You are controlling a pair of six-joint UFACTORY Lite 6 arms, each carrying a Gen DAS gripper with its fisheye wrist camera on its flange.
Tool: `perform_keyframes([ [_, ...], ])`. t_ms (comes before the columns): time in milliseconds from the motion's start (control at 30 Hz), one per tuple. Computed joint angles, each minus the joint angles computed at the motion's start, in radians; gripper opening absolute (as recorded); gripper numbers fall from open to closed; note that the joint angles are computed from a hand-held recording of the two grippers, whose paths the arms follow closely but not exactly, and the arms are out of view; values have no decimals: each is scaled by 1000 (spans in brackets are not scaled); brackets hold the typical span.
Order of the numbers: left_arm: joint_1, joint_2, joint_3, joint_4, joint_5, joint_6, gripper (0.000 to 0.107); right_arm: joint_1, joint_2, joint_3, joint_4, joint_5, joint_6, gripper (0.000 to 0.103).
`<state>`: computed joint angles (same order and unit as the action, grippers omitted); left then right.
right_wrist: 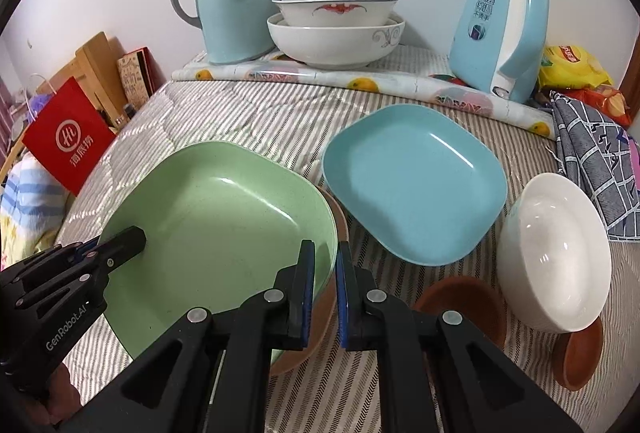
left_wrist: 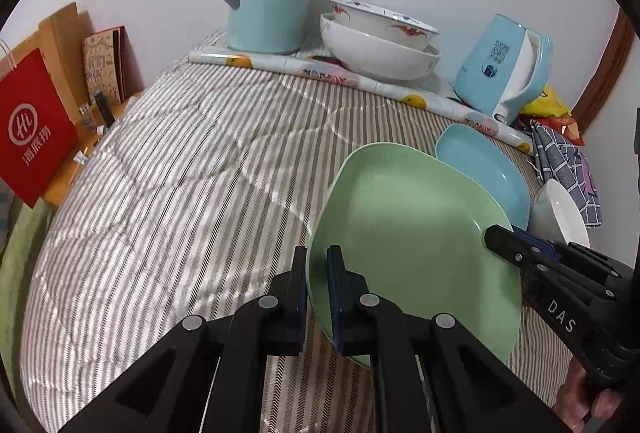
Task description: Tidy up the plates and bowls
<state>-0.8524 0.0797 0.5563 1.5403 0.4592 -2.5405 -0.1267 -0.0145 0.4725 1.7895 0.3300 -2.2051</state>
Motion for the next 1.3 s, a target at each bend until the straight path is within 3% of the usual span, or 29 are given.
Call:
perform_keyframes([
  [433, 63, 55, -14, 292, -74, -269, 10, 42, 81, 41, 262, -45, -255, 8],
  [800, 80, 46, -30, 381, -91, -340, 14, 74, 134, 70, 392, -70, -370, 9],
  [900, 78, 36, -33, 370, -103, -323, 15, 77, 128, 68, 390, -73, -365, 10],
  [1067, 47, 3, -35, 204, -79, -167, 35, 67, 97, 42, 352, -77, -343, 25],
  [1300, -4, -52, -26, 2, -37, 16, 36, 9, 4, -18, 170, -52, -199, 37],
])
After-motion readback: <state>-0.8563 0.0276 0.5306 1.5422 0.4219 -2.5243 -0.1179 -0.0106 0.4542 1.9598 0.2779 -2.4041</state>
